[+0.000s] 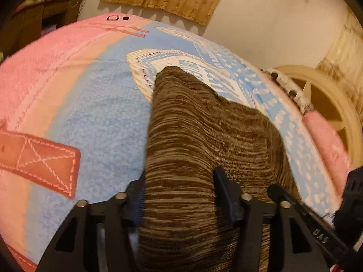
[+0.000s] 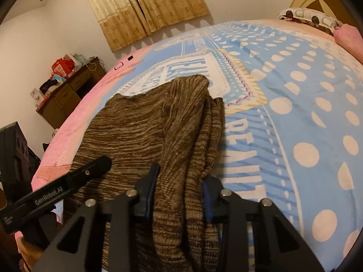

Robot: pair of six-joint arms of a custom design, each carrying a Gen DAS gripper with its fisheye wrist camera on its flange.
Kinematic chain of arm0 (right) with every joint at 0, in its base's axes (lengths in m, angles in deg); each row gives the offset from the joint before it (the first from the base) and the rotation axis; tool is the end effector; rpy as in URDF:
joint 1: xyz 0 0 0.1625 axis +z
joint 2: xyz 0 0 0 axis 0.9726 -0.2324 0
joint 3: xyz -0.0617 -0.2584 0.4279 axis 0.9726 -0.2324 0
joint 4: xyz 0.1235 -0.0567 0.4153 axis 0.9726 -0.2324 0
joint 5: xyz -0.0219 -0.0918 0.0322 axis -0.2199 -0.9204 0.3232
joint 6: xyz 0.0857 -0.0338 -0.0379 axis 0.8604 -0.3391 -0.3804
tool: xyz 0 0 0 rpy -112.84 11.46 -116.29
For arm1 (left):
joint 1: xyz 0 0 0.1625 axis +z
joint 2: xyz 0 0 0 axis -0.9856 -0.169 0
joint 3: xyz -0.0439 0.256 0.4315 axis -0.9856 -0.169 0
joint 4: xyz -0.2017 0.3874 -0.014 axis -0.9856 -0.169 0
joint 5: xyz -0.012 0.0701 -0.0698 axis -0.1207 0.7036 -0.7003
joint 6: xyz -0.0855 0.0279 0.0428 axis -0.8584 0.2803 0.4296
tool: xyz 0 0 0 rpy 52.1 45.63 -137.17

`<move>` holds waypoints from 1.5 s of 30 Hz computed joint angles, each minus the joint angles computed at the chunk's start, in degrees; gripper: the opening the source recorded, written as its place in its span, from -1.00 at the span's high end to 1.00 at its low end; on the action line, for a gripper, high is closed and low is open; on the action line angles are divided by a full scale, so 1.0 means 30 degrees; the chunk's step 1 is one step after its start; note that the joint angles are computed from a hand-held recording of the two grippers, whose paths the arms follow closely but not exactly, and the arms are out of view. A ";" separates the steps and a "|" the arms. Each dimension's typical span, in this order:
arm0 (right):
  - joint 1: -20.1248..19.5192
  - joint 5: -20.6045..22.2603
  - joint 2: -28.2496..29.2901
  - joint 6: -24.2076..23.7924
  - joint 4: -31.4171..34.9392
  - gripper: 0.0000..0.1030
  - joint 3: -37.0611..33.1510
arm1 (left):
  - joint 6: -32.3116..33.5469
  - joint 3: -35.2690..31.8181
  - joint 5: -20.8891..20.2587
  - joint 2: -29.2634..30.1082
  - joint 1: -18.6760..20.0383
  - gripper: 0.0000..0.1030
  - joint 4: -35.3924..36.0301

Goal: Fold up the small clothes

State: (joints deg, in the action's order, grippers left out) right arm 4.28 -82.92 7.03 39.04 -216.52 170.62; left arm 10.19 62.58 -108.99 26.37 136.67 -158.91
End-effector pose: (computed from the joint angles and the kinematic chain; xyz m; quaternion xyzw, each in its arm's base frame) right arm 0.0334 -0.4517 0.1720 -0.0020 -0.8694 0.4343 0.2355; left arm -0.1670 -0.5478 -0.0250 0.2209 0.9383 -0.2549 0.0764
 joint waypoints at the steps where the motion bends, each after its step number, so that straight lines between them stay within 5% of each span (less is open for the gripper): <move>1: 0.0033 -0.0030 0.0036 -0.0066 -0.0068 0.33 -0.0013 | -0.0137 -0.0024 -0.0447 -0.0057 0.0190 0.01 -0.0003; 8: -0.0026 0.0027 -0.0410 0.0217 0.1661 -0.05 -0.0352 | -0.0206 -0.0258 0.0177 0.0132 -0.0044 -0.02 0.0159; 13: 0.0381 -0.0929 -0.0135 -0.0140 0.1660 -0.06 -0.0622 | 0.0411 -0.0244 0.1581 0.0396 -0.0611 0.16 0.0039; 16: 0.0412 -0.0908 0.0057 -0.0422 0.1148 0.29 -0.0557 | 0.0751 -0.0187 0.1711 0.0461 -0.0676 0.25 -0.0252; 20: 0.0445 -0.0786 0.0354 -0.0888 0.0145 0.44 -0.0408 | 0.0992 -0.0108 0.2486 0.0616 -0.1023 0.31 -0.0492; 28: 0.1500 -0.2268 0.1008 -0.2171 -0.1390 0.51 -0.0673 | 0.0041 0.0363 0.3554 -0.0326 -0.1934 0.43 0.1074; 45: 0.3313 -0.1799 0.3073 -0.0424 -0.5971 0.52 0.1747 | -0.1050 0.4826 0.4566 -0.2401 -0.3094 0.43 -0.0715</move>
